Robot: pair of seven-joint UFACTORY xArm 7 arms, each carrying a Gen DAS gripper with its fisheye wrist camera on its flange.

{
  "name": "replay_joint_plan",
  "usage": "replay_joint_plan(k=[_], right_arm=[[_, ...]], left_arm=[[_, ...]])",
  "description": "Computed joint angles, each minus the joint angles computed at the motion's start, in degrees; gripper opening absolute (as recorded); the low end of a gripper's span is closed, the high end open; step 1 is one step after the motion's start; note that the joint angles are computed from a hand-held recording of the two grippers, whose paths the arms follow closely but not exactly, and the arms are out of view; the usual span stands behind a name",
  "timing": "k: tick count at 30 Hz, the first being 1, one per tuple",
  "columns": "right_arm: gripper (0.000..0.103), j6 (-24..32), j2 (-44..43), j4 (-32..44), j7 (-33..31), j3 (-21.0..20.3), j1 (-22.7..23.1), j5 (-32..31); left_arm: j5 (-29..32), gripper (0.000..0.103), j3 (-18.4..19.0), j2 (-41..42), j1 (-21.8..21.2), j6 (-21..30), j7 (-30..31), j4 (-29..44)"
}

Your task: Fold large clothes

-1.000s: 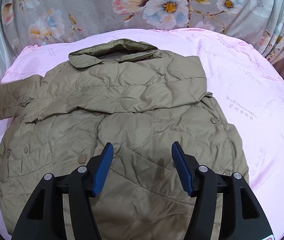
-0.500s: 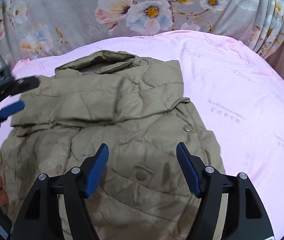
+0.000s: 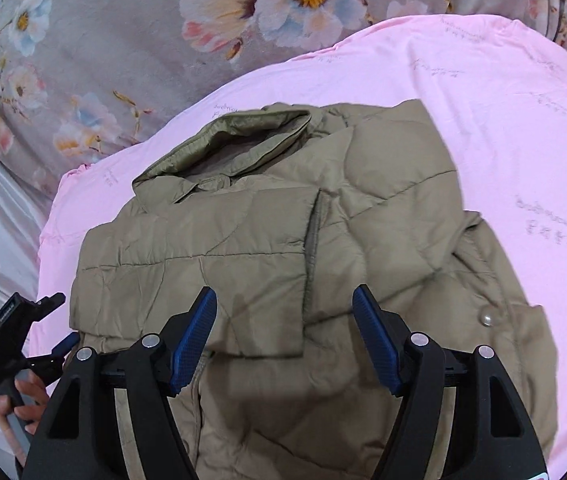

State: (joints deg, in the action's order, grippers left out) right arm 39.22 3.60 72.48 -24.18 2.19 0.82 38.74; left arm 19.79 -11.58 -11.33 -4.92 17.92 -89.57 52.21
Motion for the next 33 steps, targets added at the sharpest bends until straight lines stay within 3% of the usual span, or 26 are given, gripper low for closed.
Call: replay_joint_plan(k=[3, 4, 5, 6, 7, 9, 10, 13, 16, 19, 22, 25, 27, 29, 33], right_arm=[[0.068, 3.0, 3.7, 3.3, 0.7, 0.4, 0.0, -0.9], [0.059, 3.1, 4.6, 4.0, 1.3, 0.7, 0.0, -1.2], [0.035, 2.4, 5.2, 4.1, 1.4, 1.0, -0.1, -1.1], [0.025, 2.8, 5.8, 5.0, 1.3, 1.3, -0.2, -1.2], [0.005, 3.9, 6.5, 6.5, 1.9, 1.4, -0.3, -2.2], [0.003, 4.1, 6.5, 8.4, -0.2, 2.1, -1.2, 0.0], [0.002, 3.0, 5.7, 9.3, -2.6, 2.5, -1.8, 2.5], [0.002, -0.4, 2.8, 10.5, -8.6, 2.7, -2.2, 7.2], [0.002, -7.2, -0.3, 8.3, -13.5, 2.2, -0.8, 7.6], [0.002, -9.7, 1.7, 5.9, -8.2, 1.1, 0.8, -2.3], [0.002, -9.3, 4.6, 2.7, -2.7, 0.5, 1.2, -10.2], [0.002, -13.9, 4.4, -1.7, -3.8, 1.7, 1.2, -11.6], [0.002, -15.6, 3.9, -2.9, -2.1, 1.7, 1.8, -14.1], [0.003, -15.9, 4.3, -2.8, -1.4, 2.0, 1.8, -15.0], [0.003, -16.1, 3.9, -3.7, -0.2, 2.1, 1.9, -16.4]], left_arm=[[-0.7, 0.066, 0.6, 1.6, -0.3, -0.5, 0.7, 0.6], [-1.2, 0.063, 1.1, 1.4, -0.5, -0.8, 1.4, 0.2], [-1.4, 0.06, 1.2, 1.9, -0.5, -0.2, 1.8, 0.9], [-2.0, 0.052, 1.7, 1.7, -0.7, -0.3, 2.5, 0.5], [-2.3, 0.042, 1.9, 1.6, -0.6, 0.3, 2.6, 0.8], [-3.1, 0.026, 2.5, 0.7, -0.3, 0.1, 3.1, 0.4], [-3.1, 0.01, 2.7, 0.4, 0.0, -0.7, 3.6, 0.5], [1.1, 0.005, 0.7, -0.7, 2.1, 0.2, 3.8, 3.0], [8.3, 0.005, -2.4, -0.1, 2.7, 6.2, 3.0, 7.4], [11.8, 0.004, -3.1, 2.8, 0.4, 13.2, 3.0, 9.6], [13.7, 0.005, -2.1, 5.2, -2.0, 14.4, 1.7, 7.9], [19.7, 0.005, -1.4, 6.0, -4.0, 16.0, -1.5, 7.6], [22.4, 0.005, -1.2, 7.2, -5.8, 19.9, -1.7, 9.4], [24.5, 0.005, -0.9, 9.1, -7.7, 24.2, -1.3, 12.0], [25.7, 0.006, 0.8, 10.6, -10.4, 27.5, -0.7, 13.8]])
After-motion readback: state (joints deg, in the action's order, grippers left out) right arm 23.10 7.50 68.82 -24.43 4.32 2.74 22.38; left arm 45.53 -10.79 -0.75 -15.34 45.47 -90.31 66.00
